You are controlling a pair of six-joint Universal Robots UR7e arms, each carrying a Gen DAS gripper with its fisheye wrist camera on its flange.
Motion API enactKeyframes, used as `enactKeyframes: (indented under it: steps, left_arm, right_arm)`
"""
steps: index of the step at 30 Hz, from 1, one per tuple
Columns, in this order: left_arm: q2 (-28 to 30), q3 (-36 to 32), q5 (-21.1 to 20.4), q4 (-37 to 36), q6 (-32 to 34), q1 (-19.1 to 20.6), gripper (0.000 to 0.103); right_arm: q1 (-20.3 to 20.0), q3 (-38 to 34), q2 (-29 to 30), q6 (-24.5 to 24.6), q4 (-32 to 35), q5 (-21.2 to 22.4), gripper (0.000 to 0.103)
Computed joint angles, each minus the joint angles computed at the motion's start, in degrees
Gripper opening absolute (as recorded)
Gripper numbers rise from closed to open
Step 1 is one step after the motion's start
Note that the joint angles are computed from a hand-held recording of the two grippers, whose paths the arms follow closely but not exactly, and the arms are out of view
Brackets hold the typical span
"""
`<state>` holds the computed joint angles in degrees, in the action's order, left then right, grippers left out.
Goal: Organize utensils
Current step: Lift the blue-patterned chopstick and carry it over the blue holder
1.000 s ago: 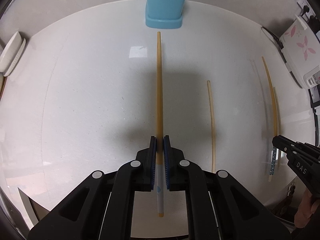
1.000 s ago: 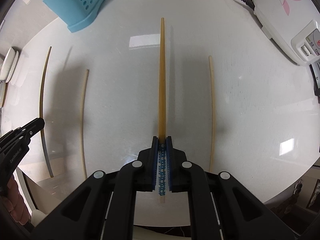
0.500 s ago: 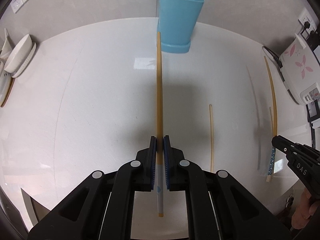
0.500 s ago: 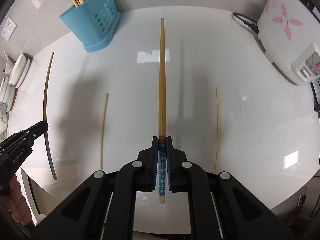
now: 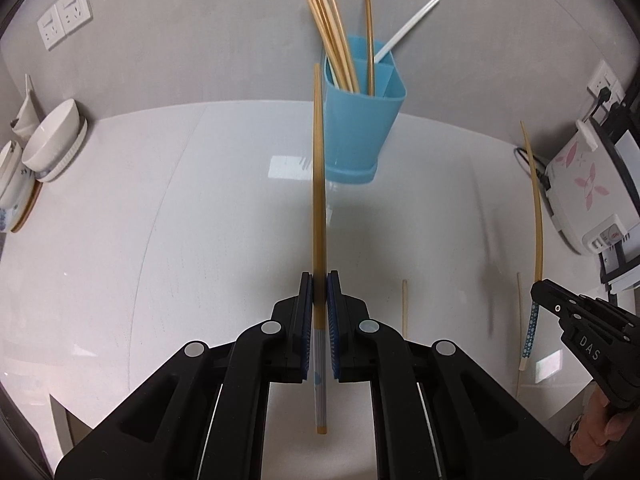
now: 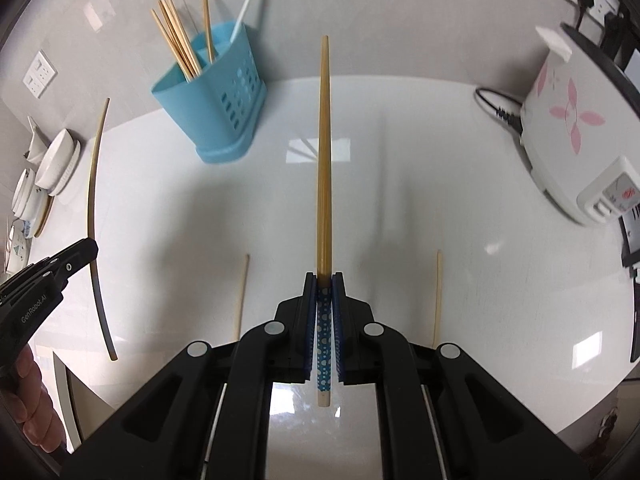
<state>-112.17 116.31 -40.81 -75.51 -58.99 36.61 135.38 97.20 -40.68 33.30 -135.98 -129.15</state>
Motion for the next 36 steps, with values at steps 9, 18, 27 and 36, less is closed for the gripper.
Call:
enactKeyframes:
  steps: [9,18,27,36]
  left_arm:
    - [0.87,-1.09,3.56,-6.49,4.98,-0.25,0.007]
    - [2.92,-1.35,6.99,-15.55,10.88,0.75,0.007]
    - [4.61,0.09,9.25,-31.58,21.31,2.67,0.007]
    - [8.01,-0.24,8.36,-47.41,32.09,5.05,0.007]
  right_arm:
    - [0.76,-3.68,1.36,-4.99,-3.13,-1.56,0.007]
    - [0.81,-7.95,3.31,-9.77,-6.50,-2.36,0.007]
    - [0.49,-11.93,6.16,-14.83,-11.17,-1.73,0.007]
    - [-0.15,-17.11,9.48,-18.69,-13.84,-1.17,0.007]
